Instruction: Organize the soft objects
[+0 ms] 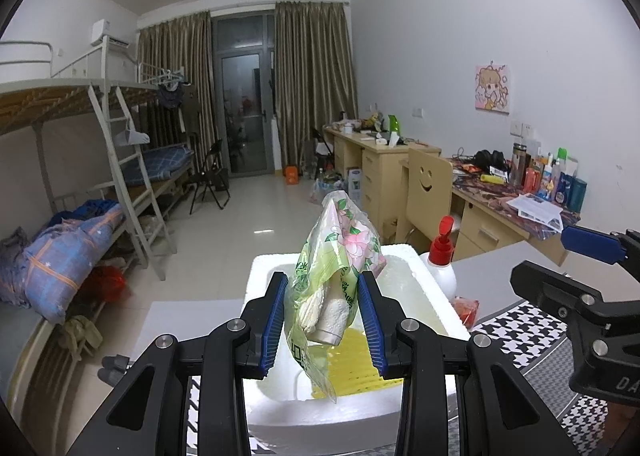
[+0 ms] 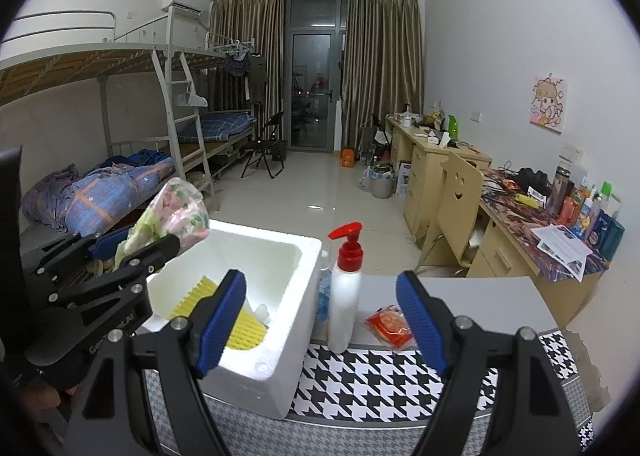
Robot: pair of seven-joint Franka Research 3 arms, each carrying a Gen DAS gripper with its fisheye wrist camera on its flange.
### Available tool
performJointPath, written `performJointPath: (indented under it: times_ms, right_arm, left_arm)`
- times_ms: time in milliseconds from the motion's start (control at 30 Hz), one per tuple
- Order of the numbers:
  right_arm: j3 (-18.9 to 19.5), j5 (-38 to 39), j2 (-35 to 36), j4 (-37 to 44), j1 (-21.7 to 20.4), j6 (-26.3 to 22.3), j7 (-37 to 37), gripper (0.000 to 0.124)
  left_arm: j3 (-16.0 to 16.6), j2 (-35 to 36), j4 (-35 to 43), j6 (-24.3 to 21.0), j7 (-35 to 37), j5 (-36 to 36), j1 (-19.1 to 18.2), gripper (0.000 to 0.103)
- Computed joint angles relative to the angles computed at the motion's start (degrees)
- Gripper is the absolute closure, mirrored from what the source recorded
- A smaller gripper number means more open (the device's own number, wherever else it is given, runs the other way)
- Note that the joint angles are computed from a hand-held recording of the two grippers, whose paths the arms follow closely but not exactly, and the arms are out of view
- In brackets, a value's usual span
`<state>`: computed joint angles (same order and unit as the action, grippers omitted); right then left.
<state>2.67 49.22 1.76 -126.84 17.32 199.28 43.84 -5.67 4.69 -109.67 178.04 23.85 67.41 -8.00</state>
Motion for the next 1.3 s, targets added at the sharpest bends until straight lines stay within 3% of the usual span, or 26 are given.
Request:
performJointPath:
  times_ms: [233,400,533,667,933,1167,1300]
  right_arm:
    - [-0.1,-1.4,-0.4,-1.2,-0.6,0.0,1.7,0.042]
    - [0.0,-1.7,-0.8,-1.9,-1.0,0.3,2.0,0.042]
    - [0.2,-2.6,-0.9,-2.2,-1.4,0.4,2.7,0.042]
    - [0.3,-4.6,-1.0,-2.8,-1.8,0.5,4.9,0.042]
    - [0.3,-12.0,-2.4,-5.9,-2.7,2.7,11.7,0.038]
    - [0.6,-15.8,-4.1,-8.4,-3.0,4.4,15.2,0.038]
    - [0.7,-18.6,-5.3,-10.1,-3.3,5.4,18.0,0.036]
  left_arm:
    - [-0.6,2.3,1.2,-0.7,6.5,-6.8,-0.2,0.063]
    - [0.0,3.5,1.4,-2.0,12.0,-13.0,-1.4,0.04]
    - [1.7,3.2,1.5,-2.9,8.2,-9.5,-2.8,0.016]
    - [2.6,2.2,1.4,-3.0,0.7,-2.4,-3.4,0.004]
    - [0.6,-0.6,1.3,-4.1,-17.4,16.0,-1.3,0.001]
    - [-1.9,-4.4,-1.5,-4.3,-25.3,22.8,1.1,0.001]
    - [-3.1,-6.8,-3.7,-5.9,-25.4,23.8,1.9,0.001]
